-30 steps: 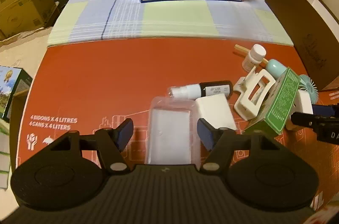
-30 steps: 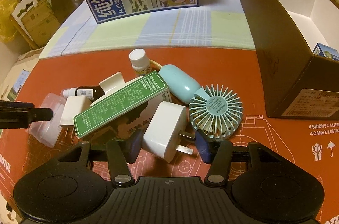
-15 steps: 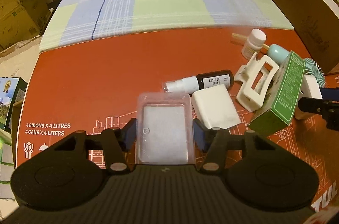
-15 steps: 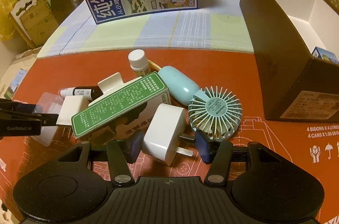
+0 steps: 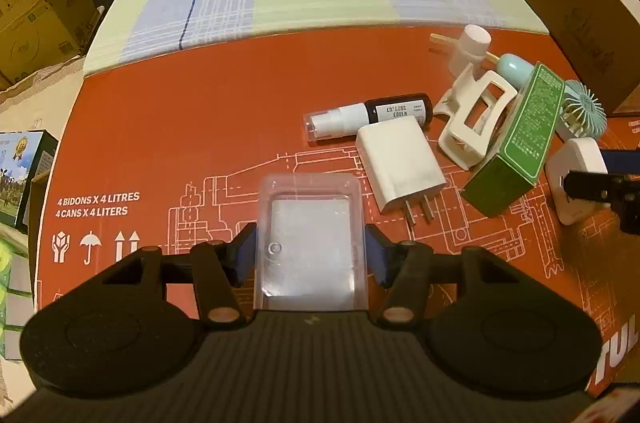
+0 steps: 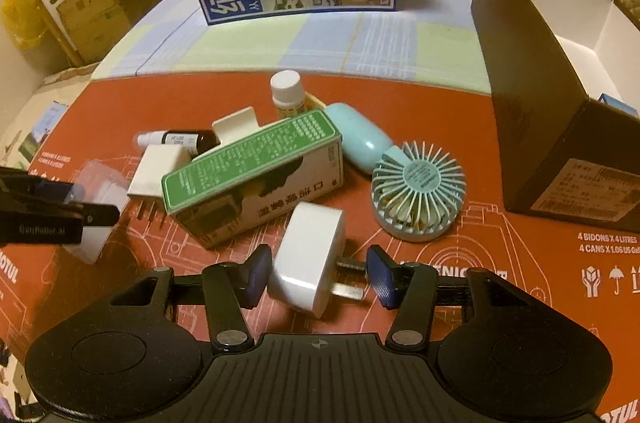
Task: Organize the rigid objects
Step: 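Grasp the clear plastic tray with the left tool while the right tool grasps the white plug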
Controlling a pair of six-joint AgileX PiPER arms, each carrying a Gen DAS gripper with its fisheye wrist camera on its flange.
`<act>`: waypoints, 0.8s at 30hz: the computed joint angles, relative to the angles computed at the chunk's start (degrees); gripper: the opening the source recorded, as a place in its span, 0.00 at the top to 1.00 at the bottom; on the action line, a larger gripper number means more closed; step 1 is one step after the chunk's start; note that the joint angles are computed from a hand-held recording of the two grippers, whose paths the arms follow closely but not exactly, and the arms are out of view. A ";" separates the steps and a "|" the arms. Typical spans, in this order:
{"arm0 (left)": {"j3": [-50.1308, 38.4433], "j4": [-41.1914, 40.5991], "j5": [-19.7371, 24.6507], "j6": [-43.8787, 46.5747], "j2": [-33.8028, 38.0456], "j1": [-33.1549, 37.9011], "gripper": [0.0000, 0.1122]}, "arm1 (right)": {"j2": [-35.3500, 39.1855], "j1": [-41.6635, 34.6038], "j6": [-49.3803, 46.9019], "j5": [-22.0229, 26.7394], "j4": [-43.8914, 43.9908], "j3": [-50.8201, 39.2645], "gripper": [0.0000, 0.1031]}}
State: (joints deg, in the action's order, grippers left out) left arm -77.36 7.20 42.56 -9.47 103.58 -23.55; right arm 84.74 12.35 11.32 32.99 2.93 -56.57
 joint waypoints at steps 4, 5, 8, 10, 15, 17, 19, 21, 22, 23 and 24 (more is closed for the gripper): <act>-0.30 1.95 -0.14 -1.58 0.56 -0.97 0.53 | 2.28 -0.33 0.54 1.74 0.10 -2.13 0.52; -0.26 2.32 -0.14 -1.94 0.56 -1.12 0.53 | 2.42 -0.64 0.06 1.59 1.08 -1.92 0.53; -0.26 2.62 0.12 -2.31 0.48 -1.31 0.53 | 1.79 -0.34 -0.01 0.72 0.31 -0.99 0.54; -0.27 2.25 0.38 -1.84 0.38 -1.43 0.54 | 1.80 -0.19 0.12 1.20 -0.07 -1.23 0.55; 0.65 2.88 0.56 -2.55 -0.39 -2.33 0.54 | 1.15 -0.37 -0.79 2.49 0.49 -1.16 0.55; 0.93 3.12 0.74 -3.28 -0.66 -2.54 0.54 | 0.68 -0.98 -1.66 2.99 1.70 -0.95 0.55; 1.17 3.14 0.80 -3.67 -0.98 -2.62 0.54 | 0.09 -1.63 -2.81 3.23 2.93 -0.61 0.55; 1.60 3.51 0.81 -4.29 -1.55 -2.89 0.54 | -0.49 -2.21 -3.90 3.63 3.84 -0.44 0.55; 1.83 3.80 0.78 -4.69 -1.86 -3.04 0.54 | -0.86 -2.48 -4.46 3.76 4.36 -0.29 0.55; 1.90 4.08 0.86 -5.10 -2.12 -3.19 0.54 | -1.23 -2.79 -5.12 3.93 4.96 -0.19 0.55; 2.08 4.32 0.82 -5.56 -2.46 -3.35 0.54 | -1.54 -3.12 -5.81 4.13 5.56 -0.11 0.55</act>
